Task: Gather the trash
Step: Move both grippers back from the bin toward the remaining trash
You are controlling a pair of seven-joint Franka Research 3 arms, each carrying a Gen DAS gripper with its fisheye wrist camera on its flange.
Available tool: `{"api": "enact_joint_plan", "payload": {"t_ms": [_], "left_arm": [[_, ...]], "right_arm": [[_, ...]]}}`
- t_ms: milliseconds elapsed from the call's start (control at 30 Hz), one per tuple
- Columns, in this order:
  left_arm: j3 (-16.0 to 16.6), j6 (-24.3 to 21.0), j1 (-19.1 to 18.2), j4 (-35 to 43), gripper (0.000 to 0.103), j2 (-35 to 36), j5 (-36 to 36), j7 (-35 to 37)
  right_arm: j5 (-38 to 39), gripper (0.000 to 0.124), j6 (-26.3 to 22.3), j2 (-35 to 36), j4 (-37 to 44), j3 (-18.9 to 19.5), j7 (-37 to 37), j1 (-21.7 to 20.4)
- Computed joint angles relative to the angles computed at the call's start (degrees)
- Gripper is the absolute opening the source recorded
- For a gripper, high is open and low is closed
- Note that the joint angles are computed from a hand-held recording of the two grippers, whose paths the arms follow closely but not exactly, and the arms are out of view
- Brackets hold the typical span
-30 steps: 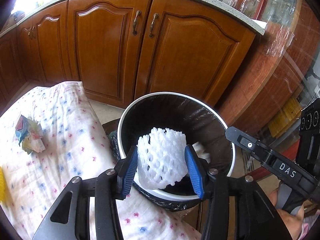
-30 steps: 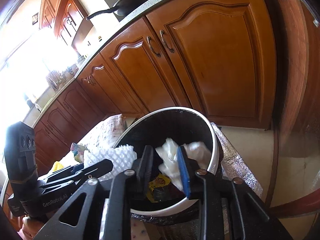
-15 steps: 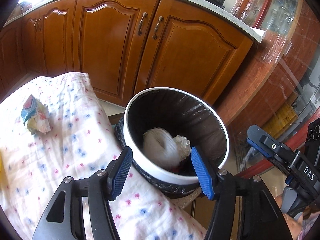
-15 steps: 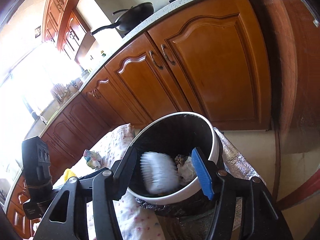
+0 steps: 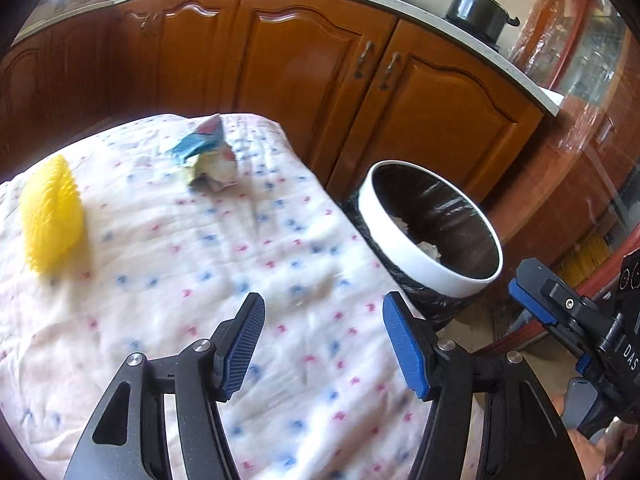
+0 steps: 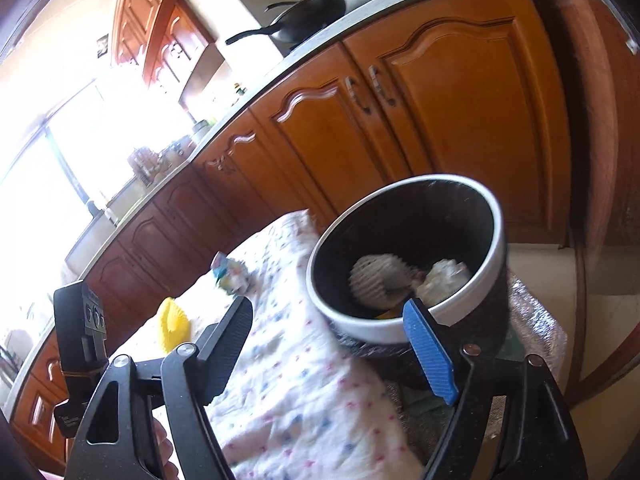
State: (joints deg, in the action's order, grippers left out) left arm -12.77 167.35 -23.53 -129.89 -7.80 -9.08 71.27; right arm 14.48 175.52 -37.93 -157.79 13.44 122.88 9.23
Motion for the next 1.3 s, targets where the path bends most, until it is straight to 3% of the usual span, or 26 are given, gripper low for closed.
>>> {"api": "enact_joint_plan", "payload": {"t_ms": [367, 700, 833, 967, 1133, 1200, 1300], "left_arm": [[3.07, -1.33, 3.21, -12.68, 0.064, -13.84, 5.55, -10.19], [6.06, -2.53, 4.85, -16.65, 0.065, -18.94, 8.06, -13.76], [6.96, -2.24, 5.31, -16.38, 0.067, -18.44, 8.17, -13.93], [10.47, -1.31, 2.79, -15.13, 0.077, -16.33, 4.94, -10.27], [10.2, -0.88, 4.49, -12.6, 0.077, -13.66, 4.07, -8.86], [10.92, -1.11, 3.97, -10.92, 0.08, -11.98, 2.77, -6.89], [8.51, -2.07, 7.21, -8.23, 0.081, -9.17, 4.76, -7.66]], "right_arm": [[-0.4, 0.095, 3.93, 9.82, 5.52, 1.19, -2.74, 6.59], [-3.16, 0.101, 4.18, 17.37, 12.16, 3.33, -5.82, 7.27], [-2.4, 0.102, 2.33, 20.07, 14.92, 0.97, -7.47, 10.02], [-3.13, 0.102, 2.93, 22.31, 16.78, 0.58, -8.34, 9.96], [-1.75, 0.102, 2.33, 24.91, 19.51, -2.11, -11.19, 12.1], [-2.93, 0.102, 1.07, 25.91, 20.89, -1.17, -10.35, 10.49], [-1.03, 0.102, 0.34, 28.5, 23.36, -3.26, -11.89, 11.92]]}}
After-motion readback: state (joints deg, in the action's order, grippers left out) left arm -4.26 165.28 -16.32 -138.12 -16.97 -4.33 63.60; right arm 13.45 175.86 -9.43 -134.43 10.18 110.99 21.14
